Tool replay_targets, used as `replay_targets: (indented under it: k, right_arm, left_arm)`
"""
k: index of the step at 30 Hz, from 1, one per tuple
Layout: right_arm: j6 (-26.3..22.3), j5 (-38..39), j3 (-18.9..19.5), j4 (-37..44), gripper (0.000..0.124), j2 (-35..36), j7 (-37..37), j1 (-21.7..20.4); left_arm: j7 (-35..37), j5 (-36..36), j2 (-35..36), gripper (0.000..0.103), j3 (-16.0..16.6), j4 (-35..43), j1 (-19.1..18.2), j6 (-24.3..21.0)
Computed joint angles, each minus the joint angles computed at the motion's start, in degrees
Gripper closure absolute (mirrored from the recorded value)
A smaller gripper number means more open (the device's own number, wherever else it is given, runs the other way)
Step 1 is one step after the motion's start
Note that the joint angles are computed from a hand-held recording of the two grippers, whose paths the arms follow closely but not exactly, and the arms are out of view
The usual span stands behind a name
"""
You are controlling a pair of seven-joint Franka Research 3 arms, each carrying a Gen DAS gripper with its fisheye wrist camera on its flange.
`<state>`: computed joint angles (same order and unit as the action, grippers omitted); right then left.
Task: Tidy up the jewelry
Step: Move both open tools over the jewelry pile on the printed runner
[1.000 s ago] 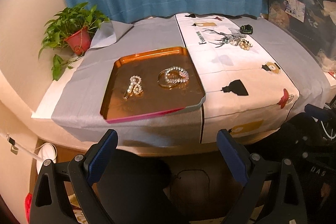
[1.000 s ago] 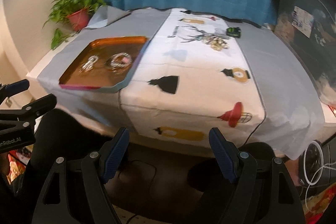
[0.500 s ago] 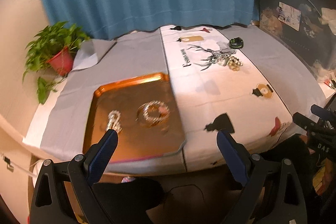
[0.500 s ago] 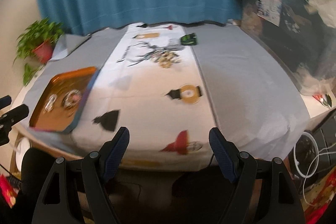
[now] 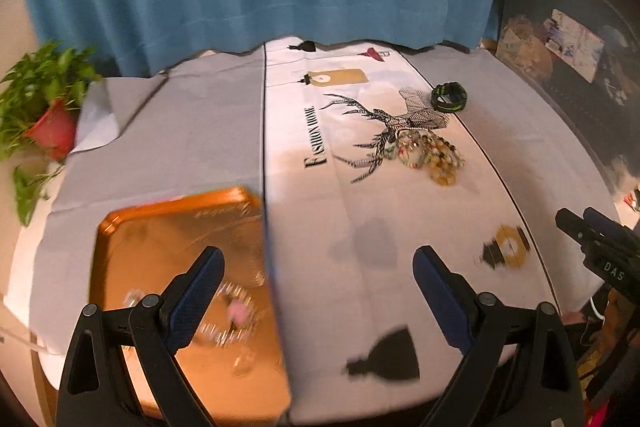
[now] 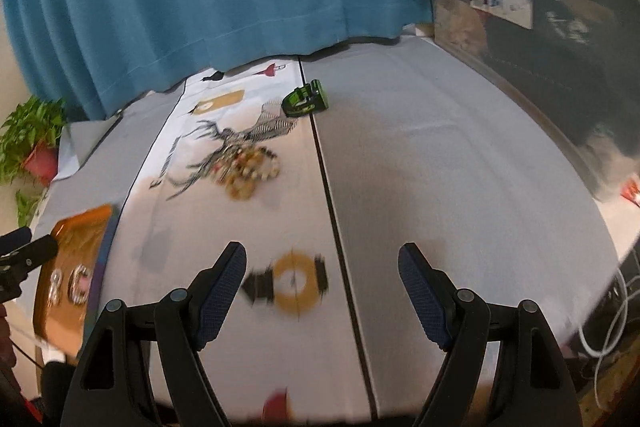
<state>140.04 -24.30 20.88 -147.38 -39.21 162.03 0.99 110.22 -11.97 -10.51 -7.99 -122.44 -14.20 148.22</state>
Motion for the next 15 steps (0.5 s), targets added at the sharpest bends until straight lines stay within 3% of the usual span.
replay_targets:
  k: [4, 8, 12, 15]
  right_arm:
    - [6.6, -1.9, -2.6, 2.2, 0.045, 7.4, -1.4, -3.3]
    - [8.7, -6.4, -3.5, 8.1, 0.045, 16.9, -1.7, -5.9]
    - [8.3, -9.8, -6.2, 15.2, 0.045, 26.6, -4.8, -4.2]
    - [2.5, -12.3, -7.1, 19.9, 0.045, 32.1, -7.5, -2.2]
  left_arm:
    - [-2.5, 2.4, 6.2, 0.009, -1.6, 5.3, 0.4, -0.4]
    - [-3.8, 4.0, 10.3, 0.009, -3.1, 8.4, 1.1, -0.7]
    - [-4.8, 6.2, 13.2, 0.009, -4.1, 10.5, 1.6, -1.0]
    - [-4.8, 6.2, 15.1, 0.009, -4.9, 12.2, 1.9, -1.6]
